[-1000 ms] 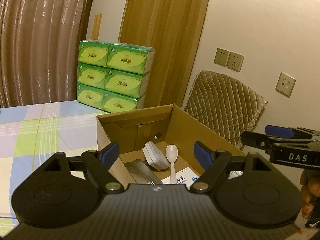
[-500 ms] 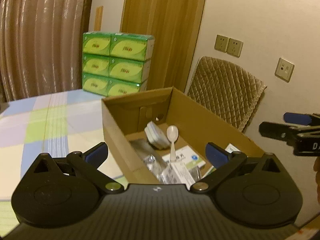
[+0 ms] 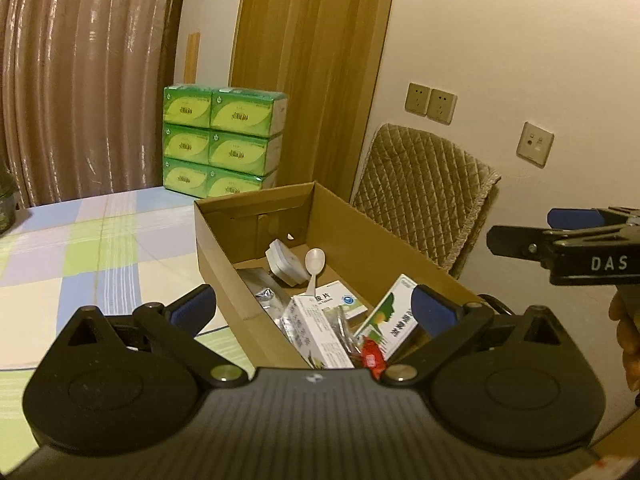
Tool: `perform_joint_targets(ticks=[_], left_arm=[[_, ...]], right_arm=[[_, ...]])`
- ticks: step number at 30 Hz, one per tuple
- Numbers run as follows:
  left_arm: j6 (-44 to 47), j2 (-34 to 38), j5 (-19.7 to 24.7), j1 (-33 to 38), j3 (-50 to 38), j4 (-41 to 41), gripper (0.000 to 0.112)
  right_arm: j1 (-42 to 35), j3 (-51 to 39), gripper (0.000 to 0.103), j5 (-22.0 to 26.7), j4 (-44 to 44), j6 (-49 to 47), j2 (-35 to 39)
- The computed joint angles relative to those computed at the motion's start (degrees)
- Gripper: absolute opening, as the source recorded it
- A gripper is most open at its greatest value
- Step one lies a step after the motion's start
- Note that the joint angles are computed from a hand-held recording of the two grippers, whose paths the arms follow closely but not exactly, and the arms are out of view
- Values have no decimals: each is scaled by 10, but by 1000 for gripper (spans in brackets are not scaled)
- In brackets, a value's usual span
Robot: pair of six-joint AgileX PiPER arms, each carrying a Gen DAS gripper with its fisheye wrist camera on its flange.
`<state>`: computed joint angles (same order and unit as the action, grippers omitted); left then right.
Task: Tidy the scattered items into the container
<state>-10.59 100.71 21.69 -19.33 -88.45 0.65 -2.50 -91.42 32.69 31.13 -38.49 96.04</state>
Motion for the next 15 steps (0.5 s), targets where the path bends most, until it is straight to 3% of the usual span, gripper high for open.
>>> perform_joint_targets(ticks=[5,8,15], left_arm=[[-109,-25,37,-31,13,95,102],[-119,-42,49,-38,27,81,102],[-226,-81,94,-76,54,189,102]], right_arm=[[-9,24,101,14,-2,4,-34],[-13,41,101,22,-5,10,-52],[-21,91,101,44,13,-7,-95]])
